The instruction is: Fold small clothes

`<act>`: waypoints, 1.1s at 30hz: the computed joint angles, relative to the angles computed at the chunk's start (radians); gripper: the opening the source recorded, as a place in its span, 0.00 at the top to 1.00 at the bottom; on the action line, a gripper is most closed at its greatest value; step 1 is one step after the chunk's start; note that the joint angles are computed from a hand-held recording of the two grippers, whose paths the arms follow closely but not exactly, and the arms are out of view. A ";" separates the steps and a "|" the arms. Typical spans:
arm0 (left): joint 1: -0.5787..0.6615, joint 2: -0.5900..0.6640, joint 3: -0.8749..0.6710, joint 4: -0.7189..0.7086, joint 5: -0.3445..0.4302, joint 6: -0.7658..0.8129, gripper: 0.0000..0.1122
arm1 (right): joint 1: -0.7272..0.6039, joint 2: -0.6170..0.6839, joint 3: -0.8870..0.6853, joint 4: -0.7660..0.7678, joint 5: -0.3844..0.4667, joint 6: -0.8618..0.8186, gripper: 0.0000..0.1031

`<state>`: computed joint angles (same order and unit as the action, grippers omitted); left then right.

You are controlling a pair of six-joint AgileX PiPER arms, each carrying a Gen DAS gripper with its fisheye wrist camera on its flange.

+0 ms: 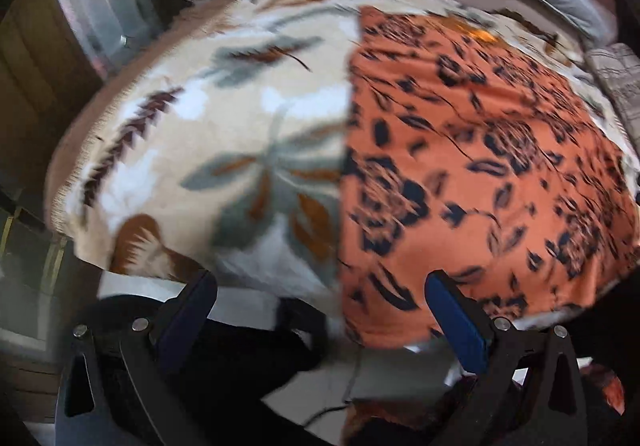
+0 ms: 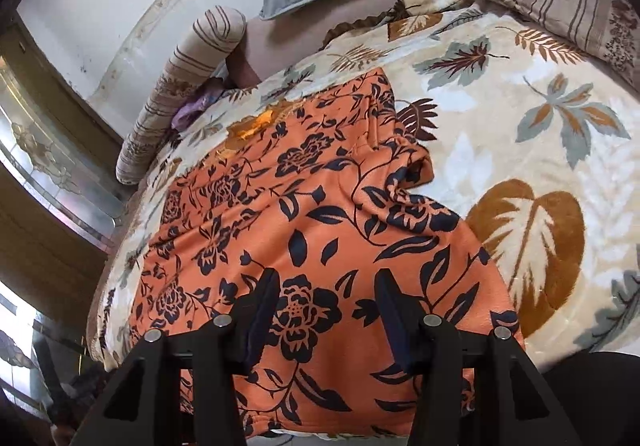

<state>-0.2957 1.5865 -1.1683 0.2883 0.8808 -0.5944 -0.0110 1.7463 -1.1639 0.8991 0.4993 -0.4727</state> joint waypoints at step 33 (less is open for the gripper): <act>0.123 0.132 -0.025 -0.521 -0.065 0.412 0.63 | -0.258 0.000 0.052 -0.186 0.232 0.122 0.38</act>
